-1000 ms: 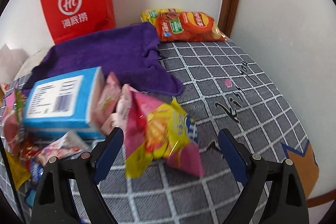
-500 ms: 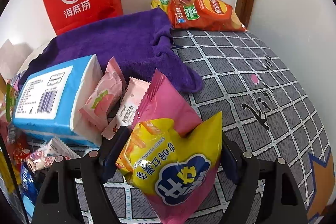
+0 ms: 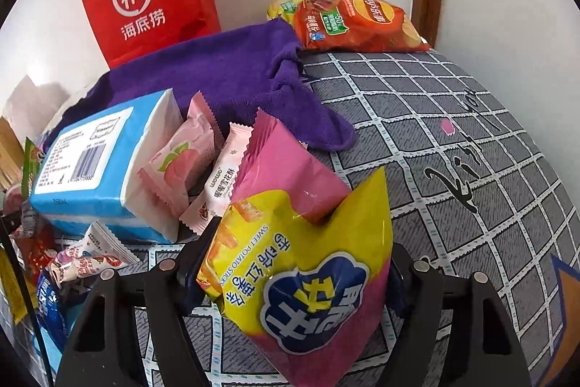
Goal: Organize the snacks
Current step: 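Grasp the pink wafer packet with the left tool while the right tool grasps the yellow-pink chip bag, then carry the pink packet and yellow-pink chip bag over the purple towel with both tools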
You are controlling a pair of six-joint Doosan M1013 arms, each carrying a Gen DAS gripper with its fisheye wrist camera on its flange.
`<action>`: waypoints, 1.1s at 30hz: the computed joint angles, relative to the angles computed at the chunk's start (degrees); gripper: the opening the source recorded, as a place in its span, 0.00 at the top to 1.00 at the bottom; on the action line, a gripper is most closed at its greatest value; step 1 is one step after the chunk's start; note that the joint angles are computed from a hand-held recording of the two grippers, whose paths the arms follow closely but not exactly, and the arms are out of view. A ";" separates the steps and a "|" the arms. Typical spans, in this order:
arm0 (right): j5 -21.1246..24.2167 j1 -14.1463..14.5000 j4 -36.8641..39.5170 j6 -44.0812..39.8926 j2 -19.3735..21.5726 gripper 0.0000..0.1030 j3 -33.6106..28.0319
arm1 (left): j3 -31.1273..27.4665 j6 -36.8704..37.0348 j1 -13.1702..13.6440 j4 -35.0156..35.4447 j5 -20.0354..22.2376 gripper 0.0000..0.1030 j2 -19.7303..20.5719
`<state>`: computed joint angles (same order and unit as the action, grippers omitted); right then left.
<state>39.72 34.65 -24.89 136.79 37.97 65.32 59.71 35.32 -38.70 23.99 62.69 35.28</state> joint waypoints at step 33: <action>2.48 5.24 -10.14 8.52 -9.61 0.29 6.21 | 5.92 -10.78 -4.76 10.79 -4.03 0.72 -9.35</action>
